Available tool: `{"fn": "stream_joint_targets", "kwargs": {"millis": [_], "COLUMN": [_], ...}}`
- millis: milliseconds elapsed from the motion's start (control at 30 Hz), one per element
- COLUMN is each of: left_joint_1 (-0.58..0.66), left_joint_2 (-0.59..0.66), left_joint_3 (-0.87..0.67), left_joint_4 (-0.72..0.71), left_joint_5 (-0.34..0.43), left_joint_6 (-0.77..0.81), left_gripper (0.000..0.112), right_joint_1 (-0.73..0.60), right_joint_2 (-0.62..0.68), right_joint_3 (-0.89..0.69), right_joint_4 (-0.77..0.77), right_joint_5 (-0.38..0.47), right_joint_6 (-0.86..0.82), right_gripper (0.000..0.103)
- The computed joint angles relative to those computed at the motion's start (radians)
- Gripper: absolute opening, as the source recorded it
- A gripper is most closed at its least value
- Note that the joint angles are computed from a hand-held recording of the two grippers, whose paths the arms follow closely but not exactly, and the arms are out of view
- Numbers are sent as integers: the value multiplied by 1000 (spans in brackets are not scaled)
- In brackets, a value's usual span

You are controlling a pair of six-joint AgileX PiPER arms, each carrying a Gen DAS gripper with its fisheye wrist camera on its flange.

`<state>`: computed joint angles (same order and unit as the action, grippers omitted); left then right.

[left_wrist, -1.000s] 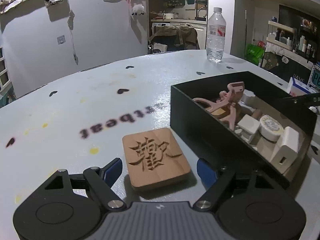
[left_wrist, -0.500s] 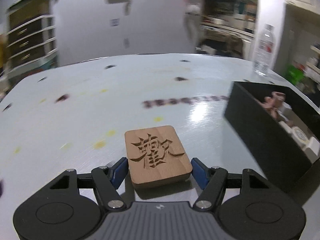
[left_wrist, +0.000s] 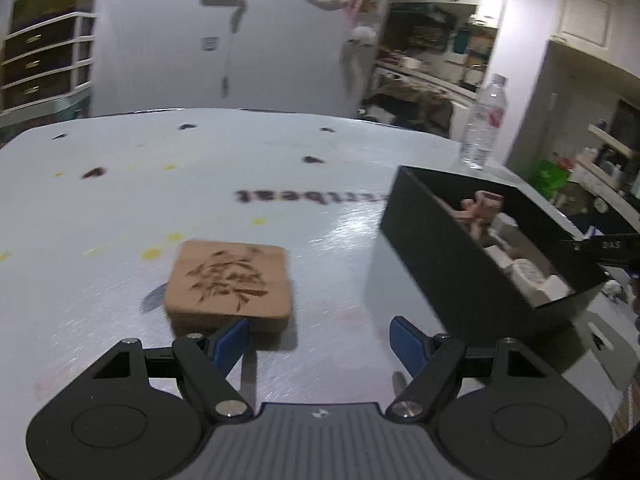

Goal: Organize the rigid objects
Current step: 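Grasp the square wooden stamp with the left tool and lift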

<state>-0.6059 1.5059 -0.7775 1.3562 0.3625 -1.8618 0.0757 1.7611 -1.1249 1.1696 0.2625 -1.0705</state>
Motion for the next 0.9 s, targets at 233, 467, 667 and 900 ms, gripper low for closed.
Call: {"fn": "stream_joint_targets", "kwargs": {"millis": [233,467,667,900], "left_joint_1": [-57,-31,21,52], "left_joint_2": [6,86,148,227], "left_joint_3": [-58,-183,-223,-275], "left_joint_4": [-98,-243,-219,-228], "left_joint_5": [144,305,246,248], "left_joint_6": [85,74,16,97], "left_gripper": [90,100,101,100], "right_joint_1": [-1,-4,-1,-4], "right_joint_2": [1,2,5,7], "right_joint_3": [-2,-1,-5,-5], "right_joint_4": [-7,-1,-3,22], "right_joint_5": [2,2,4,11], "right_joint_6": [5,0,2,-22], "right_gripper": [6,6,6,6]}}
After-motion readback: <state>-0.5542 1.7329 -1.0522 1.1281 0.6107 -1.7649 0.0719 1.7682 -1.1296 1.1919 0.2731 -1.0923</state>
